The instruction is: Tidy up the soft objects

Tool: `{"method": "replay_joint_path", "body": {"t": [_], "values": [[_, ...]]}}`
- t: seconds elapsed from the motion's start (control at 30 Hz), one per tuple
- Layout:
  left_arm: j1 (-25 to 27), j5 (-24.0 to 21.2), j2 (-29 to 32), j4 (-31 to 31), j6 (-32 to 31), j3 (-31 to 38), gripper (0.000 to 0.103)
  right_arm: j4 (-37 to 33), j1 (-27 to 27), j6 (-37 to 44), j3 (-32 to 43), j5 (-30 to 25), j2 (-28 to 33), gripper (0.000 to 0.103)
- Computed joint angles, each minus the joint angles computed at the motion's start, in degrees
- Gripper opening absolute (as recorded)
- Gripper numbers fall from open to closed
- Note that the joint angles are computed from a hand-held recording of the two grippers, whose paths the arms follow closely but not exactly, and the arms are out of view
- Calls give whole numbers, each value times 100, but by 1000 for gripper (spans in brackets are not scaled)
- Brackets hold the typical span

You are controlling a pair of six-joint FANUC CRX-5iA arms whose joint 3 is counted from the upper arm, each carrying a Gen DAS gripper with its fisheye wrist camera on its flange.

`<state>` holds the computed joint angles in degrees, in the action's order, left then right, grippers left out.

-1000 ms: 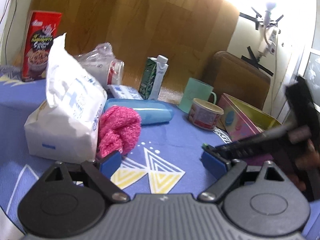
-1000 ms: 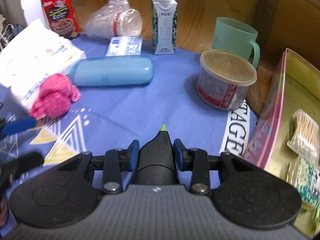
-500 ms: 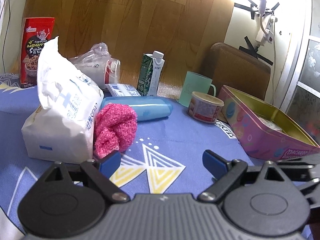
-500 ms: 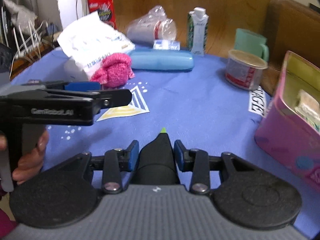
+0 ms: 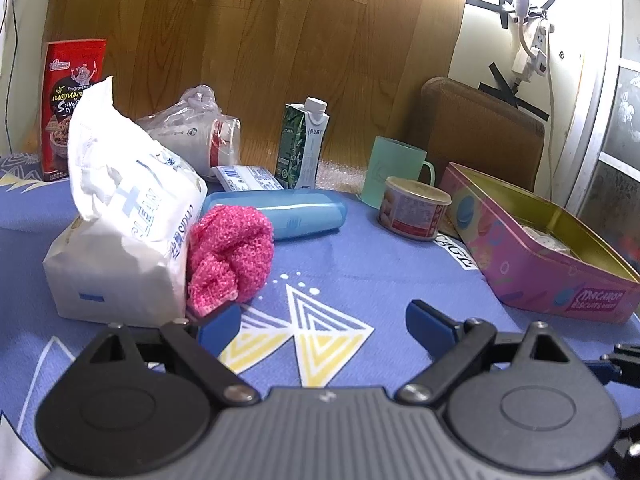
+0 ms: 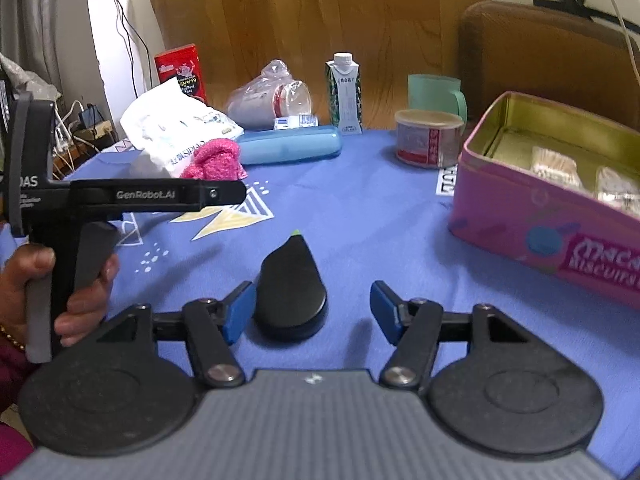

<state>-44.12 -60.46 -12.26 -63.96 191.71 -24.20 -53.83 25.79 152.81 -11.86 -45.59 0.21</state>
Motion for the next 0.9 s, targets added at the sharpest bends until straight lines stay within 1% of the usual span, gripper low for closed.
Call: {"method": "replay_joint_path", "body": {"t": [0.33, 0.53, 0.9], "values": [[-25, -115, 94, 20, -76, 78, 93, -268, -138, 288, -123, -80, -43, 66], [1, -135, 130, 65, -165, 118, 93, -337, -234, 223, -120, -62, -8, 66], [35, -149, 153, 116, -276, 147, 93, -417, -329, 322, -76, -228, 64, 67]]}}
